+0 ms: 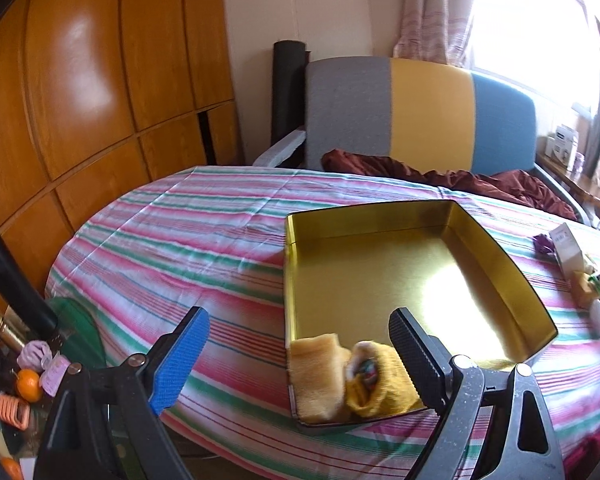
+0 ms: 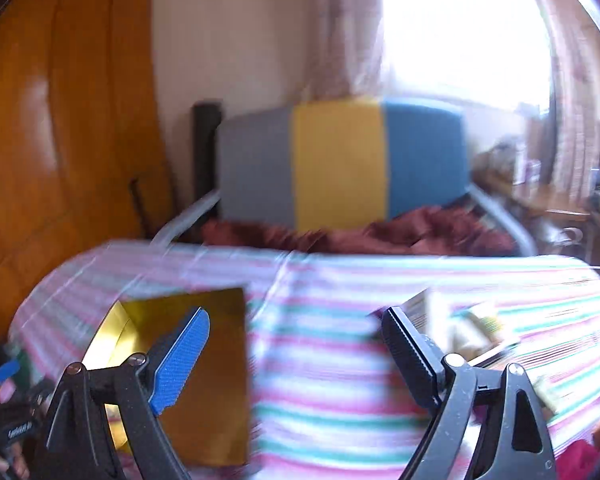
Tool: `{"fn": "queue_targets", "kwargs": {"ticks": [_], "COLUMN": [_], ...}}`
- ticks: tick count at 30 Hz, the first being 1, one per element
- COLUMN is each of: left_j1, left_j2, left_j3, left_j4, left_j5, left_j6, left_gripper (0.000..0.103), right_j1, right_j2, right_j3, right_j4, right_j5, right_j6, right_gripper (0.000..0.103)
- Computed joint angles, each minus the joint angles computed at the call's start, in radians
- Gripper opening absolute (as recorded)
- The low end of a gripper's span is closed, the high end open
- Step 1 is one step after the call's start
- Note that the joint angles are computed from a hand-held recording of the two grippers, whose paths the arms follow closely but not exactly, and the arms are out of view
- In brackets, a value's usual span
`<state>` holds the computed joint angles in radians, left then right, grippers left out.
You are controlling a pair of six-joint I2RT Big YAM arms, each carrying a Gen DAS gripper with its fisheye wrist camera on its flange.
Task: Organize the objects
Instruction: 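Carry the knitted sock into the gold tray and open the right tool, then move the left tool to the rice-cracker packet and grasp it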
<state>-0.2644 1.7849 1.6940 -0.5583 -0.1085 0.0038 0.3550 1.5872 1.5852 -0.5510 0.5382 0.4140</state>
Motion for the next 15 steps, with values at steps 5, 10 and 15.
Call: {"fn": "queue_targets", "kwargs": {"ticks": [5,10,15], "left_j1": [-0.024,-0.052,-0.085], "left_j2": [0.002,0.010,0.031], "left_j3": [0.011,0.027,0.064], "left_j4": [-0.003,-0.008,-0.034], "left_j5": [0.017,0.033,0.077], "left_j6": [0.027,0.061,0.097], "left_gripper": [0.094,0.095,0.095], "right_j1": [-0.081,-0.194,-0.308], "right_j2": [-0.039,-0.084,-0.127], "right_j3": [-0.033,-0.091,-0.198], "right_j4": [-0.067,-0.126,-0.126], "right_j5": [-0.009,-0.124,-0.231], "right_j6": [0.112,0.238,0.337], "right_gripper": [0.090,0.090,0.090]}}
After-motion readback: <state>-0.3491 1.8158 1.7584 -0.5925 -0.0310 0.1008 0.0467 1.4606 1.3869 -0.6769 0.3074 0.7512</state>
